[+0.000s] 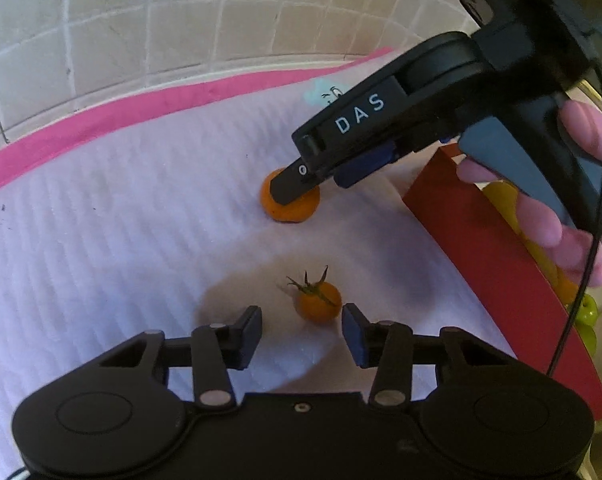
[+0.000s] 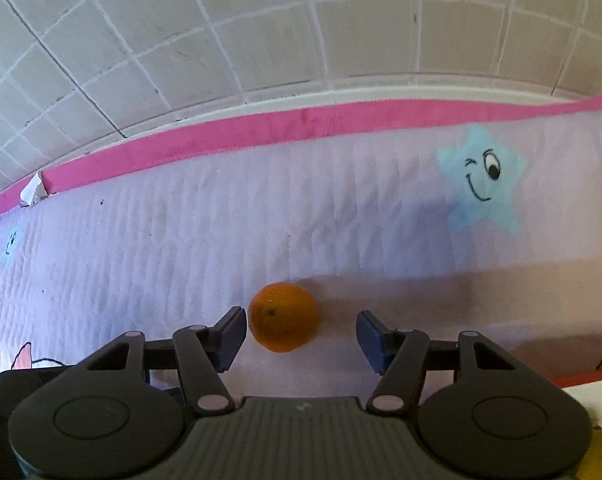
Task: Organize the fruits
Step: 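Grasp a cherry tomato with the left tool while the right tool grasps a mandarin, then lower the cherry tomato and mandarin into the red box and open both tools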
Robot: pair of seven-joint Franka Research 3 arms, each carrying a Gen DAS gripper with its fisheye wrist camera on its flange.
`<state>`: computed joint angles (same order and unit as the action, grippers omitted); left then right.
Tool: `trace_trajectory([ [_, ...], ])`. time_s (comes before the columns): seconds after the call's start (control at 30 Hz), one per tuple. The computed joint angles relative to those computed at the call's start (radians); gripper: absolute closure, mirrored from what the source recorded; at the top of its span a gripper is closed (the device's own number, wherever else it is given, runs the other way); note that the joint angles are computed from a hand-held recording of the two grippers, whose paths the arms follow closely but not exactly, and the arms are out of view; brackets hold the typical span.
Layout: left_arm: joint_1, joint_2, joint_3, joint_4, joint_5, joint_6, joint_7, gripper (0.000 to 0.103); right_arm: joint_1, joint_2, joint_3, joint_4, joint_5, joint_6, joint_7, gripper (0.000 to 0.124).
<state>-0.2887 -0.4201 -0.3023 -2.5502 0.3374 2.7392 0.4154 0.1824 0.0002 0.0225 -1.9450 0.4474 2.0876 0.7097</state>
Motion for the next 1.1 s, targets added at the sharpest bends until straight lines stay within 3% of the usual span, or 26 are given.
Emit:
trace_trajectory([
  [0.33,0.001,0.028,0.004,0.022,0.006,0.007,0.016,0.057,0.006,0.017,0.006,0.001,0.008,0.002,-0.008,0.07],
  [0.53,-0.007,0.03,0.015,0.012,-0.007,0.037,0.033,0.078,0.008,0.021,0.008,0.007,0.013,-0.009,-0.028,0.081],
  [0.77,-0.004,0.01,-0.004,0.013,0.002,0.019,0.033,0.078,0.008,-0.021,0.002,-0.034,0.028,0.012,-0.053,0.081],
  [1.1,0.0,-0.052,-0.045,0.082,0.077,-0.109,0.037,0.078,-0.025,-0.154,-0.046,-0.073,0.107,-0.018,-0.126,0.081],
])
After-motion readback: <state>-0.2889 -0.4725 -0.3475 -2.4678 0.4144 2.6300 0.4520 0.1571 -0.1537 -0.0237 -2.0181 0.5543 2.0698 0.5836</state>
